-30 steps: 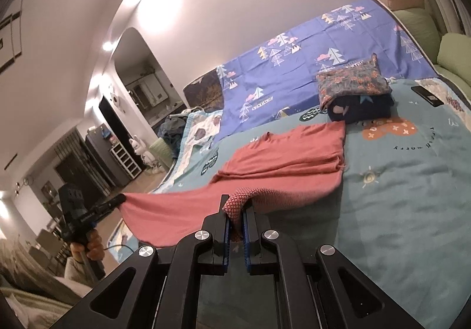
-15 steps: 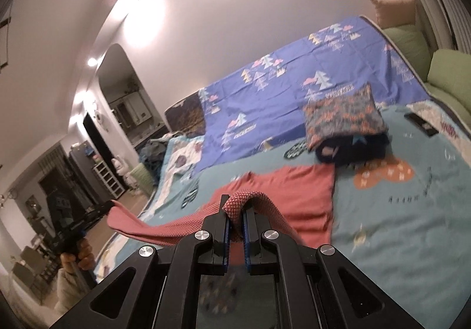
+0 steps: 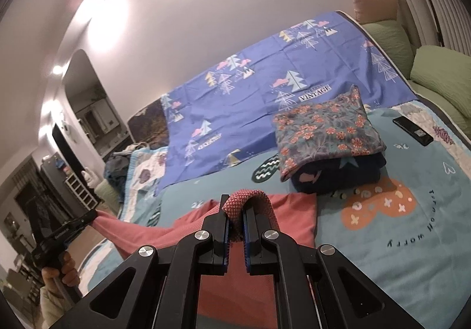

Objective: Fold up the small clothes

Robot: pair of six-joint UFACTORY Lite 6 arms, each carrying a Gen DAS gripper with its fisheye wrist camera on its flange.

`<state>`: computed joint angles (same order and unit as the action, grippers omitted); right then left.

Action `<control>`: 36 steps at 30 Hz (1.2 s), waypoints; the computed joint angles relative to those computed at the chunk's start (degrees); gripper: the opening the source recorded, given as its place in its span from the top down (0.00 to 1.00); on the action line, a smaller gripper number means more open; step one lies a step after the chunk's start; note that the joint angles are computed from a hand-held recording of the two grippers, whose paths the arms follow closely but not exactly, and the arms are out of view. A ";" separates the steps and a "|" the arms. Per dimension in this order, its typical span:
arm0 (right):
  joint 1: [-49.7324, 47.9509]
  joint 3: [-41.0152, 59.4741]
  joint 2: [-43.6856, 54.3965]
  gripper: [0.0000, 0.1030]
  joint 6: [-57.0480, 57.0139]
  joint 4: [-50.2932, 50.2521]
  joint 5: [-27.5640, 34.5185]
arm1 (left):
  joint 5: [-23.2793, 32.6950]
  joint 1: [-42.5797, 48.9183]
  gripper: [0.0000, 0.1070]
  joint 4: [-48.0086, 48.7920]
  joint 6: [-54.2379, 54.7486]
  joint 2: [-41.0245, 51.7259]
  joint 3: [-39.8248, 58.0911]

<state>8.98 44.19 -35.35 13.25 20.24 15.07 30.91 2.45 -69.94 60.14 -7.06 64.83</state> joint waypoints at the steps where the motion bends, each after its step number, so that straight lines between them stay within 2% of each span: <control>1: -1.14 0.66 2.19 0.94 -4.88 4.63 -0.61 | -0.94 -0.64 0.91 -0.25 0.02 1.67 1.07; 4: -4.16 2.60 8.18 0.94 -19.18 18.40 -1.66 | -4.87 -3.21 0.91 0.75 -2.07 8.26 5.94; 11: -7.80 9.19 24.29 0.94 -45.46 42.22 -3.08 | -7.83 -6.12 0.91 7.40 -10.27 24.08 19.26; 15: -9.34 13.04 33.20 0.94 -61.02 57.27 -2.36 | -10.29 -8.50 0.91 18.52 -20.78 33.23 27.70; 18: -10.03 16.00 39.56 0.94 -68.99 64.98 -1.73 | -10.62 -9.39 0.91 25.33 -27.02 39.29 33.12; 23: -10.53 21.95 50.09 0.94 -68.36 64.13 -1.15 | -8.73 -10.27 0.91 34.77 -37.20 50.22 43.17; 28: -10.65 28.34 59.48 0.92 -56.73 51.68 -0.63 | -6.10 -10.48 0.90 41.34 -44.72 58.73 51.44; 30: -11.11 29.37 61.03 0.92 -55.20 50.39 0.29 | -6.70 -10.43 0.90 41.34 -44.58 59.29 51.36; 33: -12.04 28.99 60.94 0.89 -56.73 51.85 1.68 | -7.64 -9.64 0.89 36.39 -39.94 58.01 49.11; 36: -12.40 26.96 57.74 0.80 -54.62 49.45 1.62 | -9.09 -8.60 0.89 31.04 -34.53 54.07 44.62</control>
<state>-3.42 71.15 22.39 -41.37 69.68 16.69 21.83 -6.15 -38.90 25.62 47.01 109.45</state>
